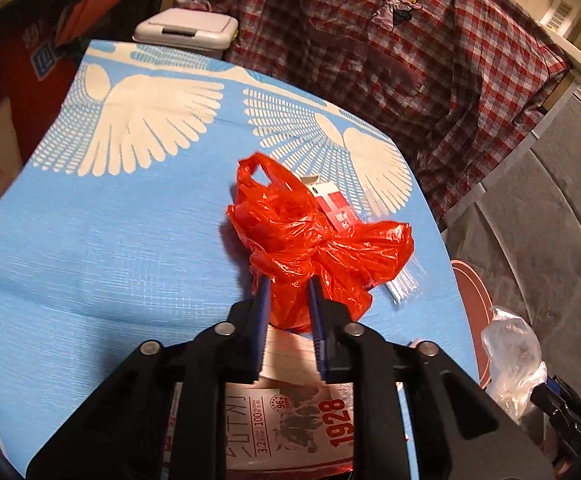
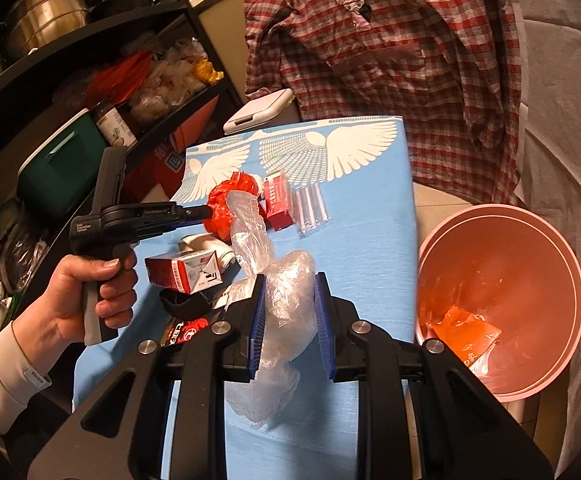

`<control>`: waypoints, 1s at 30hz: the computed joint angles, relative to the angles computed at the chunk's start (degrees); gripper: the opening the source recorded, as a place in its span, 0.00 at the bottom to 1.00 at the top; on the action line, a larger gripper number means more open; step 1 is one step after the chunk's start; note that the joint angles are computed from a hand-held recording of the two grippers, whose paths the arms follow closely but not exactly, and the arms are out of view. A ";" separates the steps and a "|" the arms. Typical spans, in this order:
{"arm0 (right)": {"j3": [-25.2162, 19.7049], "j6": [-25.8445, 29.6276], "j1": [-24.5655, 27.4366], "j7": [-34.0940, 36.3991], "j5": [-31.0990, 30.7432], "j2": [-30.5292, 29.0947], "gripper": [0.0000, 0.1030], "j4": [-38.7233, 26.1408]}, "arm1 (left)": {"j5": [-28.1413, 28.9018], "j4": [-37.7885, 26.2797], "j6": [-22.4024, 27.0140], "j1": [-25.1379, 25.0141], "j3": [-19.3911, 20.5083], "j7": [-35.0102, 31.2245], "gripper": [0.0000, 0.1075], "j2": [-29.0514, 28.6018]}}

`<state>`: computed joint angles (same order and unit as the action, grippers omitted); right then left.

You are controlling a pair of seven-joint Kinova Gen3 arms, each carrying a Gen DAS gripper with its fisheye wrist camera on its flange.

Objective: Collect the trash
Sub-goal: 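Grasp the clear plastic bag with the right tool while the left tool grasps the red plastic bag, then carry the clear bag with the right tool while the left tool carries the red bag to the bucket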

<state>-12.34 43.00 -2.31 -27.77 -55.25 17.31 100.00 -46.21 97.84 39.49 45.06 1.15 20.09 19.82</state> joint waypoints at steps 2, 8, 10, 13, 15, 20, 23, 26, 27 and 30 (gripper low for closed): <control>0.04 -0.31 0.11 0.12 -0.27 -0.18 0.23 0.10 | -0.27 -0.66 1.76 0.61 0.11 -0.12 0.12 -0.15; 0.13 -1.52 0.98 1.92 -2.50 -1.16 0.23 0.89 | -2.43 -3.22 9.76 2.92 1.62 0.35 0.10 -0.84; 0.17 -2.52 1.22 3.10 -3.81 -1.97 0.23 1.62 | -3.53 -4.42 13.08 3.91 2.34 0.68 0.10 -0.87; 0.45 -3.89 1.43 4.67 -5.78 -2.98 0.23 2.43 | -4.76 -6.05 17.46 5.14 3.43 1.40 0.10 -0.67; 0.80 -4.49 1.58 5.63 -7.05 -3.66 0.23 2.91 | -5.48 -7.58 20.96 6.25 4.10 1.72 0.10 -0.25; 2.02 -5.87 1.96 8.58 -10.63 -5.55 0.23 4.36 | -6.94 -10.22 26.81 8.46 5.33 1.87 0.10 0.56; 2.92 -6.65 2.08 10.60 -12.75 -6.73 0.23 5.22 | -7.72 -11.96 29.97 9.96 5.75 1.70 0.10 1.18; 4.08 -6.21 2.30 11.30 -14.15 -7.55 0.23 5.56 | -8.52 -13.82 33.06 11.67 5.98 1.53 0.10 1.94; 4.48 -6.00 2.47 11.59 -14.69 -7.82 0.23 5.70 | -8.80 -14.73 34.29 12.32 6.04 1.21 0.10 2.36; 5.56 -5.65 2.64 11.85 -15.52 -8.53 0.23 5.81 | -9.46 -17.80 37.57 14.15 6.07 -0.56 0.10 3.79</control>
